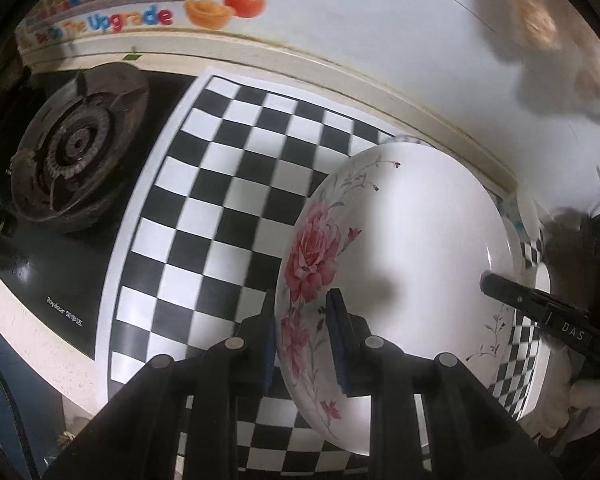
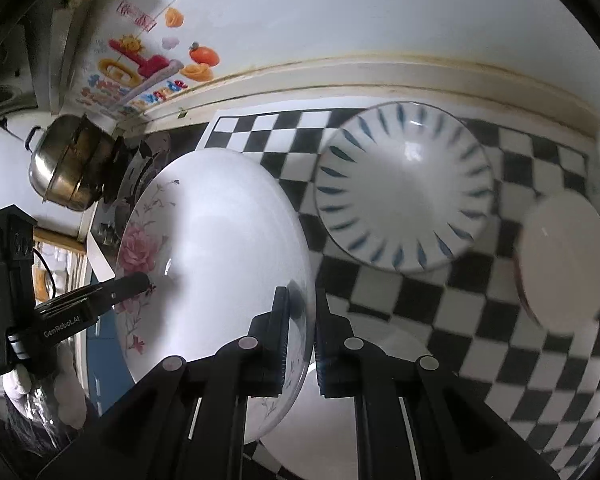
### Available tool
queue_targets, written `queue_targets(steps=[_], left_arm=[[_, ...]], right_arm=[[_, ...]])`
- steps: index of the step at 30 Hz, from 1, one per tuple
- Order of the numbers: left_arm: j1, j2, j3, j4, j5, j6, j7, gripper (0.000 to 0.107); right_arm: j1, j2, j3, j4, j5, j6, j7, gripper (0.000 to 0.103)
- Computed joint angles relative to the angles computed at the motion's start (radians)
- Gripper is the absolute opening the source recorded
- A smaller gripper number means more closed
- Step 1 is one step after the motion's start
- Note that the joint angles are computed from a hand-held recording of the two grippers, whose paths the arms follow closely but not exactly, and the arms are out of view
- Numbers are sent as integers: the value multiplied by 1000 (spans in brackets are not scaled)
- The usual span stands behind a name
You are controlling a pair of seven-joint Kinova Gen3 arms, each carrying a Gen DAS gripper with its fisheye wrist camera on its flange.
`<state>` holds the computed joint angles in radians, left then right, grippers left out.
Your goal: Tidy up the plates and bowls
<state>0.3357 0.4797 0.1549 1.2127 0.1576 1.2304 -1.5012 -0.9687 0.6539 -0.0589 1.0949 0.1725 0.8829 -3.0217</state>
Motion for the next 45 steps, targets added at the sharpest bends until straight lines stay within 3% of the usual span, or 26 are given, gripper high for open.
queue_targets(steps=[11,15,22,36,45], left_arm=[[71,26,26,37,-16,23,-50,21],[92,52,29,54,-19,32,-61,21],[140,95,31,58,-42,48,-66,21],[211,158,22,-7,-97,112,-52,22],[247,176,17,-12,-120,153,-36,22]], right_arm=[[-122,-114,24,236,105,-61,-290,12],[-124,-113,-1,283,106,-81,-351,12],[-144,-126,-18,418,86,-196,-468,12],[-142,-129,-11,503,67,-292,-501,12],[-130,-139,-19,512,43,-296,-471,11]])
